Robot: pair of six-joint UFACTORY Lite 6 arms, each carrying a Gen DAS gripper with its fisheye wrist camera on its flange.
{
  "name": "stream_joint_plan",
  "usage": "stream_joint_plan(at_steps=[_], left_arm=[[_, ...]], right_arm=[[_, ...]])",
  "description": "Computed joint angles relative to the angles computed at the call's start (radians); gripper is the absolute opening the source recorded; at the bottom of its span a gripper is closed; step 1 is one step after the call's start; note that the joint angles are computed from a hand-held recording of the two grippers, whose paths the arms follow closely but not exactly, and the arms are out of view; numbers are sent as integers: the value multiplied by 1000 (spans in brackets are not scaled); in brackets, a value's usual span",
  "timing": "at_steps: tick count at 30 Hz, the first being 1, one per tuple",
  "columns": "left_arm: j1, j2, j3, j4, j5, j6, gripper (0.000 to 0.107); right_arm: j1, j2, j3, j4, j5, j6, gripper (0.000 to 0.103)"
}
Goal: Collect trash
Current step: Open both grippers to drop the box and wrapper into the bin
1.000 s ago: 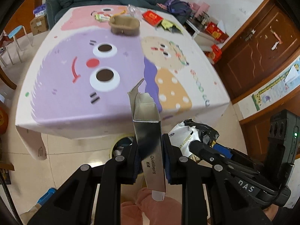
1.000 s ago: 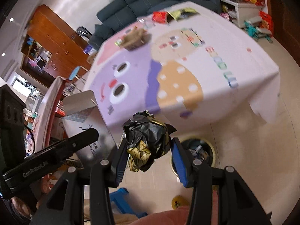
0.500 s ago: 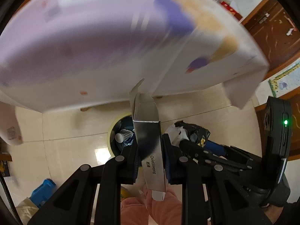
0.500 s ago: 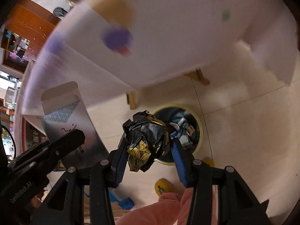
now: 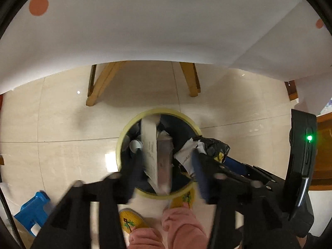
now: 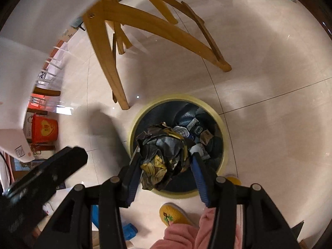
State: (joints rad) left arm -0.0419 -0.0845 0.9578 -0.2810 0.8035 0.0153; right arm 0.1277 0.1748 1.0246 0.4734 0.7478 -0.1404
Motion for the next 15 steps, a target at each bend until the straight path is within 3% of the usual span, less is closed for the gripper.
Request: stream_joint_plan(at_steps=[4, 15], left_arm=[[-26, -2, -24, 46, -45, -59, 67], [-53, -12, 58, 201, 2, -224, 70]], right_arm=[[2, 38, 21, -9, -21, 10, 51], [-23, -33, 21, -35, -1, 28, 54]])
